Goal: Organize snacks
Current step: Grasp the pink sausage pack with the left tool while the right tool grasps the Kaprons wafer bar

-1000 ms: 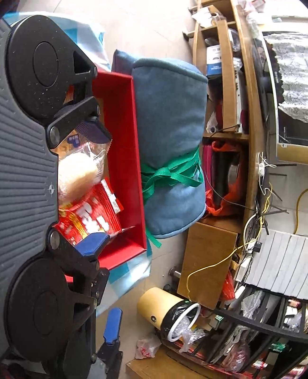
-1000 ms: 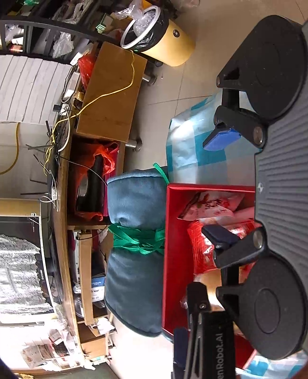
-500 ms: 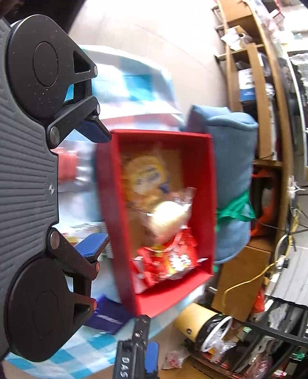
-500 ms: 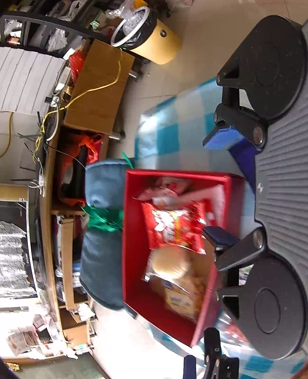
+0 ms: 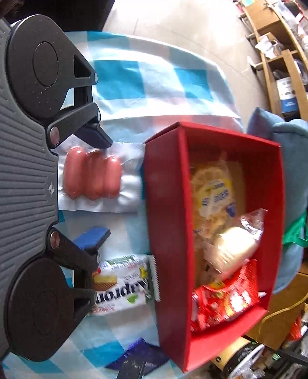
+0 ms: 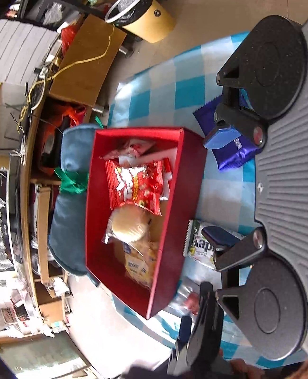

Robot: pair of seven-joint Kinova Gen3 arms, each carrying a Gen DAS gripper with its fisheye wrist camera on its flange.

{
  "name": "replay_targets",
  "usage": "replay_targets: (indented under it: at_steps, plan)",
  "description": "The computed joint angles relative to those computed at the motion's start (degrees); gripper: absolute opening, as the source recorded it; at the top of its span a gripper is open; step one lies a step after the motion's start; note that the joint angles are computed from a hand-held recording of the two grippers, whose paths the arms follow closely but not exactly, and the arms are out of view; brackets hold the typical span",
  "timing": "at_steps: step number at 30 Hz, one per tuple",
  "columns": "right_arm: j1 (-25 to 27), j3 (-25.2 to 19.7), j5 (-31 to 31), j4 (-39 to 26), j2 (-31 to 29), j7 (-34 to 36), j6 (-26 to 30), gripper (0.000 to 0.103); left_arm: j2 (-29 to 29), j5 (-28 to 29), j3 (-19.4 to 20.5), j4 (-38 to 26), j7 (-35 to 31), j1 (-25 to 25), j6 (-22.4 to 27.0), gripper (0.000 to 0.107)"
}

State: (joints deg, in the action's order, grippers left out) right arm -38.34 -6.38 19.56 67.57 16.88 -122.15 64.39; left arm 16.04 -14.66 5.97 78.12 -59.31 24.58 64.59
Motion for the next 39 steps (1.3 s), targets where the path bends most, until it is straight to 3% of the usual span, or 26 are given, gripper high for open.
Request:
replay_targets:
  at_steps: [3,9,16,23,25,27,30,39]
  plan:
    - [0.2,-0.4,-1.0,-0.9,1.0,1.5,0.5,0.068,-1.1,-0.6,0.1,1.0,0.2,0.2,0.0,0.062]
    - [1.1,-0.5,-6.0,-4.6,4.6,3.8,2.2,0.068,-5.0,2.2,0.8,4.7,-2.0,-2.0,-1.1,0.059]
    - [-1.3,0.7,-7.7,-12.0,10.8,4.8,5.5,0.070,-9.2,6.2,1.4,8.2,-4.6,-5.4,-3.1,0.053]
    - [-5.4,3.5,-5.2,-16.8,16.0,5.7,8.5,0.078,-7.2,4.2,1.8,7.8,-3.5,-5.1,-3.7,0.061]
    - [-4.6,3.2,-5.7,-16.0,15.5,5.9,7.7,0.076,-6.0,4.1,1.4,7.2,-3.2,-5.3,-3.2,0.073]
    - [-4.2,3.0,-5.8,-14.5,14.6,6.3,6.5,0.071,-5.3,2.8,1.0,7.3,-2.2,-4.7,-3.2,0.078]
    - [-3.8,2.6,-5.8,-12.8,13.3,7.6,6.0,0.061,-5.5,2.6,1.1,7.1,-2.1,-4.4,-2.9,0.075]
    - [-3.6,1.9,-5.1,-7.6,8.8,8.0,3.9,0.058,-8.1,0.5,1.9,7.3,-0.2,-2.8,-3.2,0.074]
